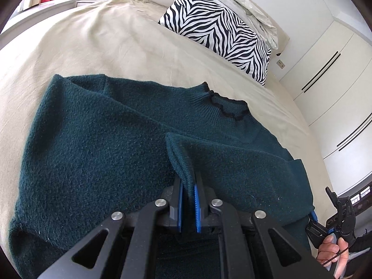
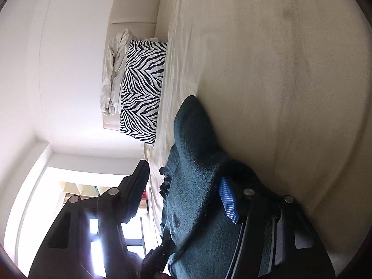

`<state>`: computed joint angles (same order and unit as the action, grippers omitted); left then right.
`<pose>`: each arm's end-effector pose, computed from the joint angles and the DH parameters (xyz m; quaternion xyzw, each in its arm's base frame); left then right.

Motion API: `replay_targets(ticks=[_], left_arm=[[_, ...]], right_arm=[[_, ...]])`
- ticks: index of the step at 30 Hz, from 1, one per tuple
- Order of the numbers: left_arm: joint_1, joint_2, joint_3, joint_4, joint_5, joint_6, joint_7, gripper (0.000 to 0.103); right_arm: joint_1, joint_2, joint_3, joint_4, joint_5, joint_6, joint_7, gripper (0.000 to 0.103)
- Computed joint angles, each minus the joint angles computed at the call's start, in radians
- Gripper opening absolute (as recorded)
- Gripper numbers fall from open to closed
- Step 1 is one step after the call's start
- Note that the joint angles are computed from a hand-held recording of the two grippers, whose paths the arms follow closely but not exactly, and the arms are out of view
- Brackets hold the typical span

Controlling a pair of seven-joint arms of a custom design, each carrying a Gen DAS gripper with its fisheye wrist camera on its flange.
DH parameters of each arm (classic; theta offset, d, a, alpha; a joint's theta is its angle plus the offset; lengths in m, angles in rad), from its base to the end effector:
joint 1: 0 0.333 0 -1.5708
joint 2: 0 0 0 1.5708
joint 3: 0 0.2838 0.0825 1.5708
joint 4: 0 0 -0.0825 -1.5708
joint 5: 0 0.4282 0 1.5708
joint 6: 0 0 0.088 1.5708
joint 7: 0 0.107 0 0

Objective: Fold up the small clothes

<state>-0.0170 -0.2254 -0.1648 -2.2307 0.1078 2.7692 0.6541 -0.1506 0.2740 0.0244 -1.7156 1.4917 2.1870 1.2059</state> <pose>0.5671 -0.1129 0.5040 -0.8287 0.4164 -0.3469 0.1396 0.7007 -0.0535 0.4284 -0.3653 0.7147 0.2430 0.5447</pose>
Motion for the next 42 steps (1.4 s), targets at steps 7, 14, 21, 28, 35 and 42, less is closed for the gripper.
replay_targets(ticks=[7, 14, 21, 28, 35, 42], left_arm=[[-0.01, -0.008, 0.013, -0.046, -0.033, 0.074, 0.013, 0.014], [0.016, 0.004, -0.009, -0.066, -0.008, 0.133, 0.003, 0.015], [-0.009, -0.002, 0.016, -0.106, -0.074, 0.214, 0.044, 0.015], [-0.084, -0.009, 0.082, -0.144, -0.24, 0.294, 0.165, 0.014], [-0.083, -0.006, 0.073, -0.148, -0.302, 0.314, 0.214, 0.014], [-0.055, 0.001, 0.046, -0.148, -0.278, 0.324, 0.195, 0.014]], right_arm=[[0.011, -0.09, -0.03, -0.099, -0.083, -0.002, 0.006, 0.057], [0.019, -0.138, -0.08, -0.078, -0.151, -0.065, -0.023, 0.061], [0.016, 0.15, 0.002, 0.324, -0.258, -0.205, 0.044, 0.061], [-0.055, 0.178, 0.078, 0.273, -0.281, -0.192, -0.035, 0.055], [-0.056, 0.097, 0.04, 0.211, -0.278, -0.164, -0.044, 0.06], [-0.021, 0.303, 0.086, 0.509, -0.331, -0.175, 0.035, 0.063]])
